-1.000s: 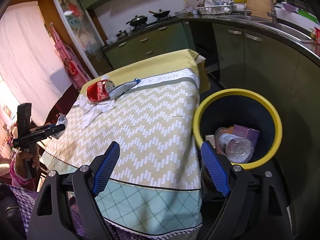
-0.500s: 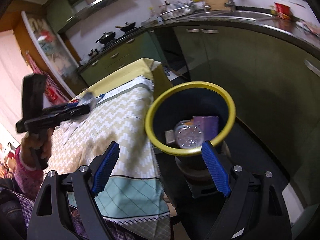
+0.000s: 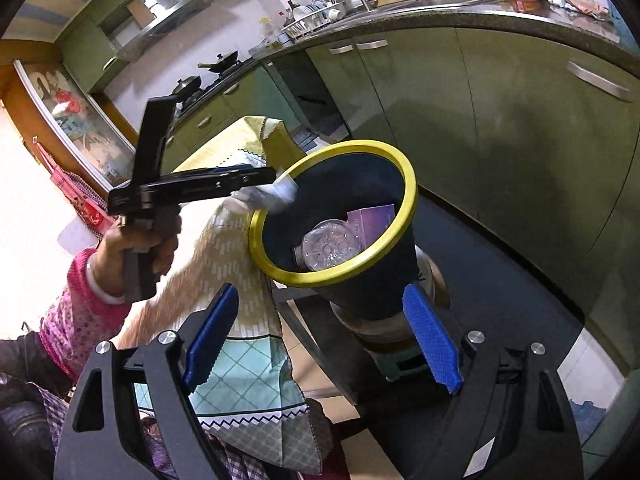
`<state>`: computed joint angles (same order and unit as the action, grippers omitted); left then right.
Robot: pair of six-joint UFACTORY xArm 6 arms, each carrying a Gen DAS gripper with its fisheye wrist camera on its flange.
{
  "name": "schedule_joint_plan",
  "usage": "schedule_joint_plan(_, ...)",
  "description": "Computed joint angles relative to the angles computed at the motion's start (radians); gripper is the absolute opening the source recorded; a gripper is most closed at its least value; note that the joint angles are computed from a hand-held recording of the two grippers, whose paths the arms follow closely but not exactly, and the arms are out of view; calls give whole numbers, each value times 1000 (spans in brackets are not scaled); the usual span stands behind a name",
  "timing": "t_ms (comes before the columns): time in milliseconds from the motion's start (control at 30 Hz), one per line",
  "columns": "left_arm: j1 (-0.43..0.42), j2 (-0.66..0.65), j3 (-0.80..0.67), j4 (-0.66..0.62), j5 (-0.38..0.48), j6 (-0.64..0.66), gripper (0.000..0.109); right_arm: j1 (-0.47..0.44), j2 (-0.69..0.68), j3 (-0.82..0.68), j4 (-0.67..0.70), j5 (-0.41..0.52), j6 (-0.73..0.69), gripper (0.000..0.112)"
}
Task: Collect trash
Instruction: 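Carry the snack wrapper over the bin and drop it in, then move the right gripper to the red cola can and grasp it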
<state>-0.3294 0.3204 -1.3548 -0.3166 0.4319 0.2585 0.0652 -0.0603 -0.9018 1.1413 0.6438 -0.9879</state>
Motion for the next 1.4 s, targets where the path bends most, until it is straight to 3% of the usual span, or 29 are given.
schedule_joint_plan(100,2,-30,30,-72,-18,47,69,2,7,-4,3,8,-5,84)
schedule_joint_plan(200,-4,-141,144,-150,-73,112,72,14,14,-8,8,9,-6,84)
schedule_joint_plan(300,-9,-304,299,-296,-131,220,79,32,24,-19,4,12,-4,84)
schedule_joint_plan(433,-4,-539,512,-407,-197,295,80,69,33,-34,-4,-1,3,84)
schedule_joint_plan(567,40,-767,712,-365,-245,223,83,123,54,-63,-28,-27,27,84)
schedule_joint_plan(700,122,-977,877,-171,-242,30,84,195,81,-108,-66,-51,48,84)
schedule_joint_plan(800,203,-1148,990,-9,-209,-118,86,259,114,-167,-95,-57,63,84)
schedule_joint_plan(900,285,-1297,1071,62,-149,-190,86,344,164,-254,-133,-60,85,84)
schedule_joint_plan(1167,502,-1587,1184,-84,51,-68,86,516,343,-536,-227,10,39,84)
schedule_joint_plan(1300,584,-1673,1204,-140,120,-9,86,563,494,-762,-253,105,-2,84)
schedule_joint_plan(1400,631,-1708,1205,-171,155,26,86,582,688,-1053,-305,212,2,84)
